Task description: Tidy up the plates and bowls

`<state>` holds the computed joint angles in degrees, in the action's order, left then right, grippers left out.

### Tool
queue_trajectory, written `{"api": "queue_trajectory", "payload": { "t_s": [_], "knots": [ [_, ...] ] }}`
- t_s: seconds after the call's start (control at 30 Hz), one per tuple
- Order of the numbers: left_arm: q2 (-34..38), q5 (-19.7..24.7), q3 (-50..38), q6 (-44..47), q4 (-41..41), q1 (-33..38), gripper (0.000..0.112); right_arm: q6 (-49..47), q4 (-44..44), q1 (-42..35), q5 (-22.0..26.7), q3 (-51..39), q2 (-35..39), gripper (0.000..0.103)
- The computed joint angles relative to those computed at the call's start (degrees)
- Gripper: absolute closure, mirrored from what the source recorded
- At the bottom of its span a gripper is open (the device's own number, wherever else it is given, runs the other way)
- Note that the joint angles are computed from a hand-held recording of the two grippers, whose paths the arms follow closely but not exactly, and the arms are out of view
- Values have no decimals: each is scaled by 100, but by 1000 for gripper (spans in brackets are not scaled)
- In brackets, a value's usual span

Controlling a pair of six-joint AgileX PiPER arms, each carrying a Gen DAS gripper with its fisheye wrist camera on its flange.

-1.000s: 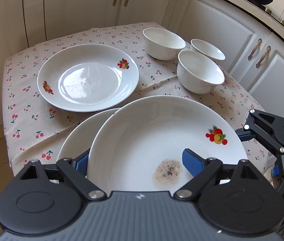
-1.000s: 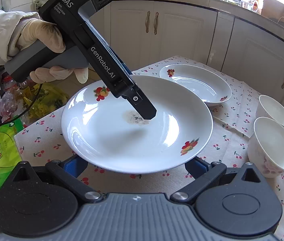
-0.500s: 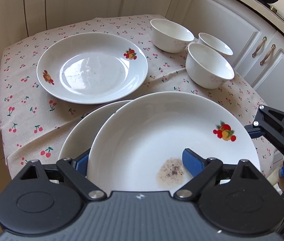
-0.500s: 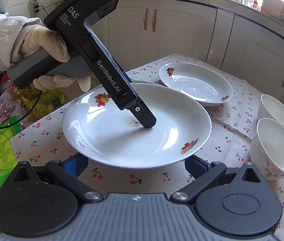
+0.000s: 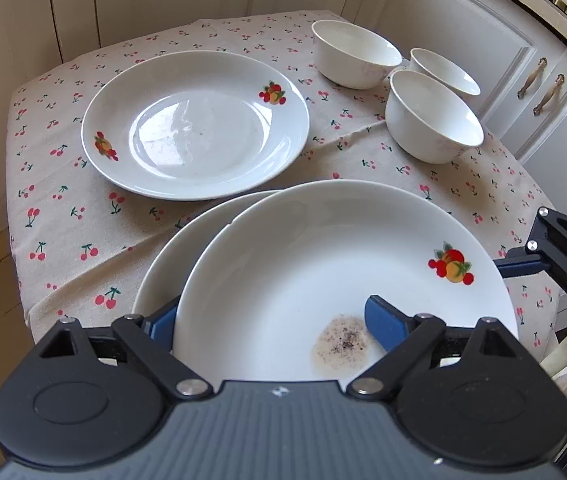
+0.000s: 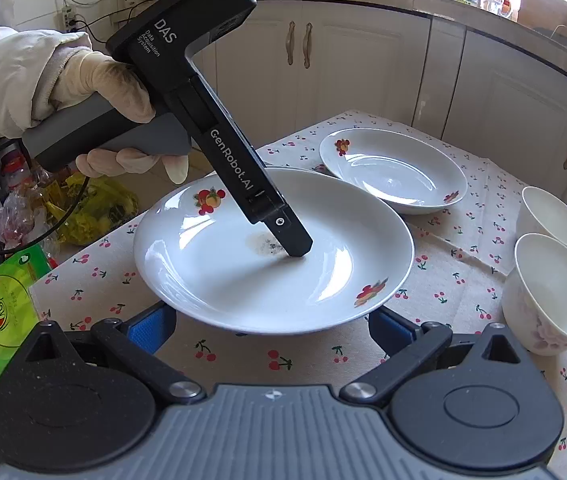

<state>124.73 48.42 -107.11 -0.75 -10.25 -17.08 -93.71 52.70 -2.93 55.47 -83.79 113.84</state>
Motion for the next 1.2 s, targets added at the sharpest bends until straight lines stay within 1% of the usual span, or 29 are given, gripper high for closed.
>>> {"api": "queue_trajectory", "payload": {
  "t_s": [0.1,0.57,0.87,1.2],
  "knots": [
    [36,130,-88,-40,6,12,20,-29,42,-19,33,1,13,0],
    [52,456,-236,-189,217,-36,20,-79,98,-19,42,14,33,0],
    [-41,459,-139,-268,296,-51,20,-92,142,-11,41,39,29,0],
    [-199,304,64,-369,411,-81,20,-159,181,-3,-22,131,-42,0]
  ]
}}
